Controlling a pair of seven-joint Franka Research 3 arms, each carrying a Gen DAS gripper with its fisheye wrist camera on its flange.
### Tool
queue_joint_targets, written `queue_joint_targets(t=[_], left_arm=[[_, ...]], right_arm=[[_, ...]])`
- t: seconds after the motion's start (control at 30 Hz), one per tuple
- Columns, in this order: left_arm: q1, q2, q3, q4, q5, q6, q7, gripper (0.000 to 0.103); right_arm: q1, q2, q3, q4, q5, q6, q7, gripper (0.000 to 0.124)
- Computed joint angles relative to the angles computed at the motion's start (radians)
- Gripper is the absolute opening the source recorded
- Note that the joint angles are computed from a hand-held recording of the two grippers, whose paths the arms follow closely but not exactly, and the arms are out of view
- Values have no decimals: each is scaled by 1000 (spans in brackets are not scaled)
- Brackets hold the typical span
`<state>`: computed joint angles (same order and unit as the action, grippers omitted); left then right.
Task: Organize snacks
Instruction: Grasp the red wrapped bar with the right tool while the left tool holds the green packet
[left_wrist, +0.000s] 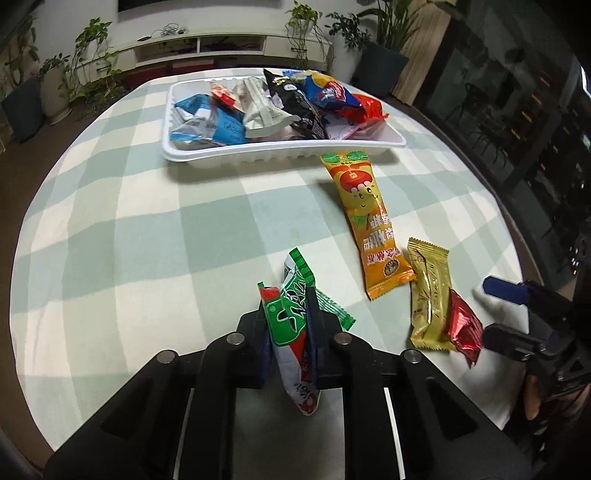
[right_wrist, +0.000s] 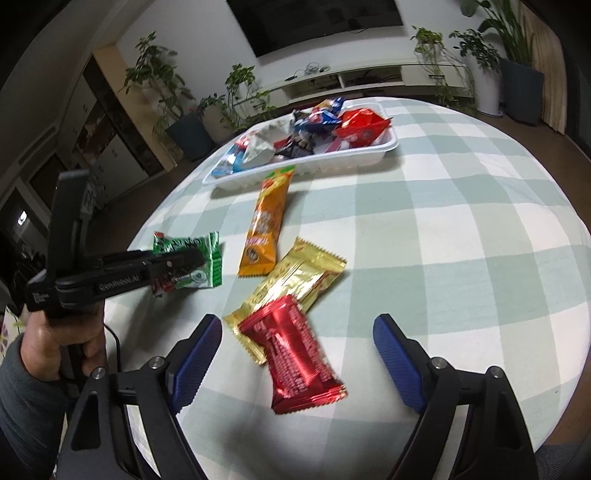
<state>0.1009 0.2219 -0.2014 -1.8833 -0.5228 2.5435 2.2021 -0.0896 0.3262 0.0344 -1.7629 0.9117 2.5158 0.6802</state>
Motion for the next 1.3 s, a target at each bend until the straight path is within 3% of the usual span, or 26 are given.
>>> queue_joint_targets(t=[0.23,0.37,0.47,0.63,0.83,1.13,1.3], left_arm=[[13,-85,8,-89,-152,-5,86,13],[-5,-126,30,-130,-216,-18,125,13],[-22,-149,46,-154,-244,-21,142,13],[-42,-173,68,-178,-271,-25,156,13],[-52,-183,83,-185,-293,-34,168,13],[-57,-199,95,-198,-332,-43,190,13],[-55,-208,103,-193,-354,-45,198,13]], right_arm=[[47,5,-18,-16,-153,26,39,74],[74,-3,-25,-42,-251,87,53,71],[98,-12,-37,-69,-341,138,81,63],[92,-19,-32,-73,-382,134,106,45],[83,-28,-25,-75,-384,111,106,33],[48,-60,-14,-81,-253,40,66,32],[20,-66,-18,-52,-149,-40,51,32]])
